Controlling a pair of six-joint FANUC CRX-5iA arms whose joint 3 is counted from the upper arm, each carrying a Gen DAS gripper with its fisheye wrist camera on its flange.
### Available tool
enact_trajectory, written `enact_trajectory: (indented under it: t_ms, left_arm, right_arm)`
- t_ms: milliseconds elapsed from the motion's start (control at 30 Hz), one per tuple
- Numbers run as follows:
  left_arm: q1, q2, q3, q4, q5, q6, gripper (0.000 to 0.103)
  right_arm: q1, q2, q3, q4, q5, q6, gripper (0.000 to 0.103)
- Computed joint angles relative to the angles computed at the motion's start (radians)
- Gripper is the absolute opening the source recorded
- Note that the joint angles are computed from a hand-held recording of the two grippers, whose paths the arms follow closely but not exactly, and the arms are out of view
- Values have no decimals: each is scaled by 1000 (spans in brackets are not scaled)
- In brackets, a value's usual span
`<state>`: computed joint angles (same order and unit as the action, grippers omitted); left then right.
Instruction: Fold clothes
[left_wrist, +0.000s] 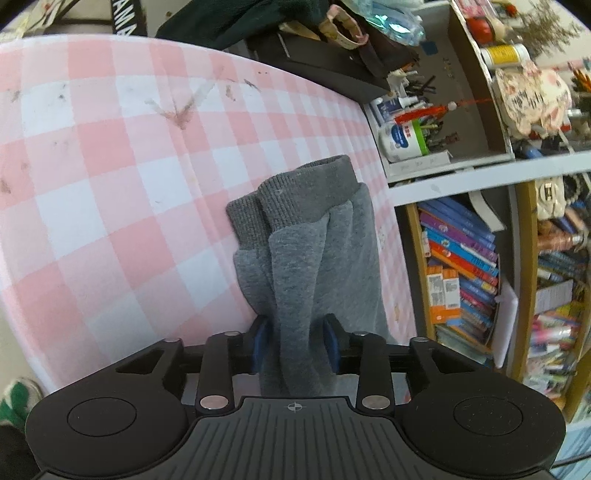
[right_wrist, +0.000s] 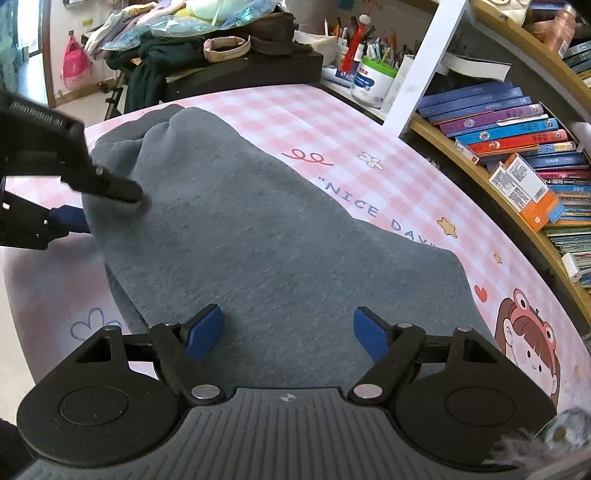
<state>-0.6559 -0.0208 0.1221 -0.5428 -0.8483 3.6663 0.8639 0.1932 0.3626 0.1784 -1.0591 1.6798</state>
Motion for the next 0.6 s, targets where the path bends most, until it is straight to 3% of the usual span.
enact_trajectory:
  t_ms: [100, 233, 300, 467, 600]
  left_arm:
    - [-24, 21, 44, -50, -76, 54, 36]
    - [-45, 54, 97, -100, -156, 83, 35]
    - [-47, 69, 117, -110, -173, 82, 29]
    - [-25, 77, 112, -85, -146, 63, 13]
    - [-69, 78, 145, -185, -124, -1, 10]
  right_arm:
    - [-14, 14, 43, -34, -47, -6, 77]
    - [-6, -22, -3, -30, -29, 14, 76]
    - [-12, -26, -5, -42, -30, 22, 76]
    - [-22, -29, 1, -70, -47, 21, 76]
    - [-27, -34, -10, -84, -34, 4, 76]
